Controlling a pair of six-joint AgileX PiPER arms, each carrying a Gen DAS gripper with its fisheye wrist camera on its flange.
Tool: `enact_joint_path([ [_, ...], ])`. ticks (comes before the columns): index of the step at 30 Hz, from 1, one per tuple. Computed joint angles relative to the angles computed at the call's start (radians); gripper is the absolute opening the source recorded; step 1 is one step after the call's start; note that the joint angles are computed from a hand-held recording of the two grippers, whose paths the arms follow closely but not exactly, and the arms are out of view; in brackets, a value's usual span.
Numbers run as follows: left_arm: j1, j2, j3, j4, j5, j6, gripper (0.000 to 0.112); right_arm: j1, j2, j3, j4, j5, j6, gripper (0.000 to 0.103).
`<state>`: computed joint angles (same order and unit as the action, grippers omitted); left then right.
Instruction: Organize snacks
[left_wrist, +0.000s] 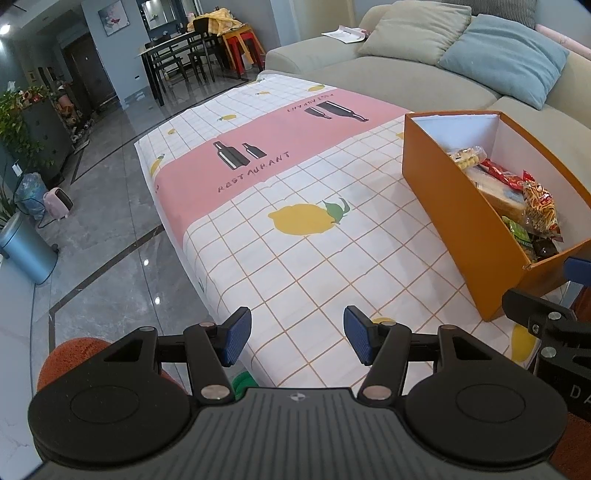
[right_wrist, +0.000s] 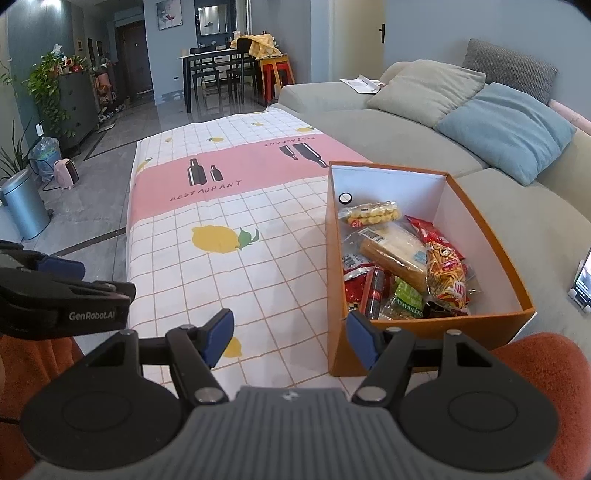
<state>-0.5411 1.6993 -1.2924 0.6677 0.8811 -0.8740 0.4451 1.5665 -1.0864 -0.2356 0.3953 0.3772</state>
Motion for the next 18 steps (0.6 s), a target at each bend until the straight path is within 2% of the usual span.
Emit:
enact_joint_path([
  [18,0.002,0.004,0.009,-0.008,-0.007,0.008,0.068,0.012,0.015,-0.02,-0.007,0.025,-0.018,0.067],
])
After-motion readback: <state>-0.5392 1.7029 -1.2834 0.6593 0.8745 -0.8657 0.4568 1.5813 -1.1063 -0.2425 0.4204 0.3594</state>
